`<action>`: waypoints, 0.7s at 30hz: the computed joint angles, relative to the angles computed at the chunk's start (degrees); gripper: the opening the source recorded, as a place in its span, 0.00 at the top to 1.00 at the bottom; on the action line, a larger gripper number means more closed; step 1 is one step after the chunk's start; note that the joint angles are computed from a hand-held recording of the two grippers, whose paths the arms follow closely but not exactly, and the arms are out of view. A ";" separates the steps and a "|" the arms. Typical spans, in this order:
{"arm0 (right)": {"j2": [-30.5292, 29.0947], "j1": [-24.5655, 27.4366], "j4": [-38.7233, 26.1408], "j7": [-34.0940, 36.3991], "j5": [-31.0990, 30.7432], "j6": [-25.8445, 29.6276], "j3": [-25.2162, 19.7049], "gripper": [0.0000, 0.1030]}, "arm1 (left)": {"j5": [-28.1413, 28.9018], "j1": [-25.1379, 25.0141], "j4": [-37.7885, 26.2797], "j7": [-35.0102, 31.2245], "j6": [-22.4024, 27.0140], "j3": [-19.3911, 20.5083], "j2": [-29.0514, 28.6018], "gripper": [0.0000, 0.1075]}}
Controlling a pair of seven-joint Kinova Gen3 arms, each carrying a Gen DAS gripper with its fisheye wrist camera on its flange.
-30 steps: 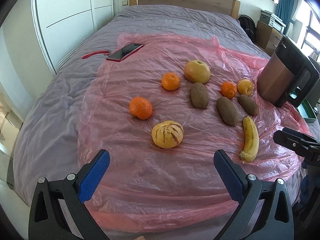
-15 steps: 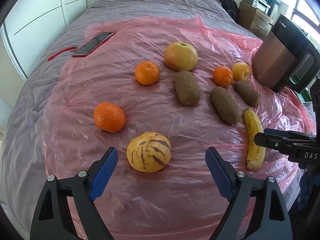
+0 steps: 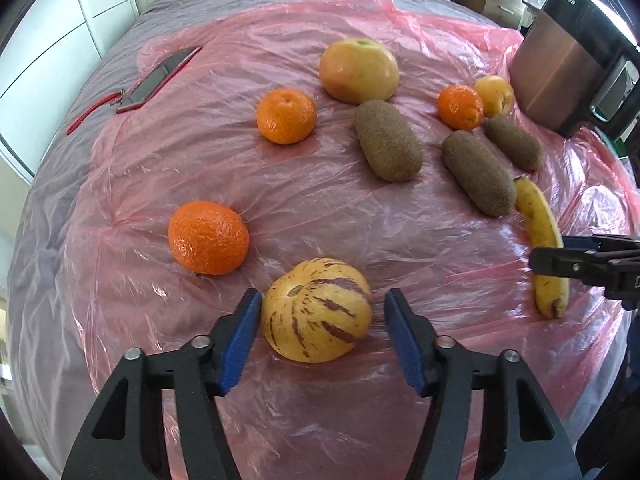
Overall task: Organize fruits
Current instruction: 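Grasp the striped melon with the left tool while the right tool grasps the banana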
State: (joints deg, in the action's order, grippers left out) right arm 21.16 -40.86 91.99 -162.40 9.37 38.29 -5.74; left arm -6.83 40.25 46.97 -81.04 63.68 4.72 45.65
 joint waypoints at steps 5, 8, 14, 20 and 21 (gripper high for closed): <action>0.47 0.56 0.32 0.89 -0.64 -0.66 -0.25 0.31 | 0.62 -0.43 -1.99 -0.26 1.63 0.07 2.10 0.55; 0.58 0.46 0.65 0.80 -0.75 -1.23 -0.01 0.40 | 1.33 -0.86 -1.03 0.52 0.15 0.03 1.86 0.55; -0.66 0.67 3.54 0.23 -0.37 -3.74 0.31 0.85 | 0.85 -0.37 4.83 3.02 -5.87 -0.56 -0.91 0.55; -2.00 1.09 6.27 0.38 -0.10 -7.14 0.31 0.92 | -1.70 0.86 11.85 7.62 -11.59 -1.51 -4.68 0.55; -2.19 1.09 6.59 0.32 -0.10 -7.59 0.36 0.92 | -2.12 1.00 12.88 8.50 -12.37 -1.67 -5.33 0.55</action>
